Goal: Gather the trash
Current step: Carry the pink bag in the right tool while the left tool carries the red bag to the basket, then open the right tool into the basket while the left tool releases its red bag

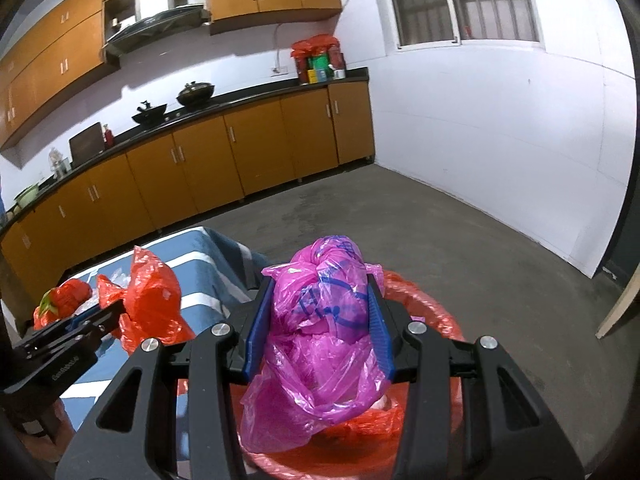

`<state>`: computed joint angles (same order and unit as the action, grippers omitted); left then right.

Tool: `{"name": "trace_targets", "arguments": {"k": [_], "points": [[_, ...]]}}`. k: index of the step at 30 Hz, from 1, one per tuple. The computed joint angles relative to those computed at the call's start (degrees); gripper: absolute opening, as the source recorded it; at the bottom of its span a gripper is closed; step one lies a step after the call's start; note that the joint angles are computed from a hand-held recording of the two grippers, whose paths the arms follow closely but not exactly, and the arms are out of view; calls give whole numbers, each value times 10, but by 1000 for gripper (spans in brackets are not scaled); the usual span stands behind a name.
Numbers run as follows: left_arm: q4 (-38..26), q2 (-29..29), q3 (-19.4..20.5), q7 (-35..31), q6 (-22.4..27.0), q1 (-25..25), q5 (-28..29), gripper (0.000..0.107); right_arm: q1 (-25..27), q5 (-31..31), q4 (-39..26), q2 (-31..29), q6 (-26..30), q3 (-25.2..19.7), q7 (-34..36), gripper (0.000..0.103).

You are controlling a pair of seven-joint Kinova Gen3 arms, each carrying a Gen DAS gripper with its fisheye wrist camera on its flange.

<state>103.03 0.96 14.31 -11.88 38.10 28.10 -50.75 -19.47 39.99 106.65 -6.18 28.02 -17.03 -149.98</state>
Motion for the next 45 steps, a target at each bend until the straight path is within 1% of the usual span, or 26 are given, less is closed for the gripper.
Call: {"name": "trace_targets", "arguments": {"k": [6,12,18,19,21,23,24,25,29,33,36,38,41,43,45], "points": [[-23,29,-11,-24,-15,13,13,26,7,-1,3,3,-4,8,-10,45],[-31,44,-29,-56,-37,22,39,26,14,-23,2,7,-14,19,-5,45],[-49,64,-43,-88,-44,36,61,28,16,-37,-4,15,-26,27,-2,46],[-51,66,-46,-93,-46,37,66,30,16,-32,0,13,-27,25,-8,48],[-57,73,-51,-107,-49,39,78,32,19,-47,5,10,-41,33,1,51],[-60,78,-57,-113,-50,44,84,36,24,-59,9,9,-53,38,9,66],[-61,79,-59,-122,-51,42,92,39,28,-62,11,8,-57,38,9,69],[-61,80,-62,-129,-52,41,98,42,32,-62,13,7,-61,36,7,71],[-55,80,-69,-145,-58,39,120,47,43,-56,18,5,-56,27,-4,71],[-48,77,-76,-130,-50,47,108,51,50,-41,24,0,-46,19,-20,71],[-38,70,-80,-96,-39,55,79,58,53,-15,24,-3,-31,7,-39,71],[-31,63,-78,-75,-28,56,59,61,51,6,23,-3,-21,1,-54,72],[-17,50,-71,-43,-10,52,31,64,44,29,20,-3,-10,-4,-71,75],[-10,41,-62,-24,5,47,13,66,38,44,20,-3,-4,-7,-83,76],[4,27,-51,2,23,43,-10,68,30,56,16,0,6,-10,-92,79]]}}
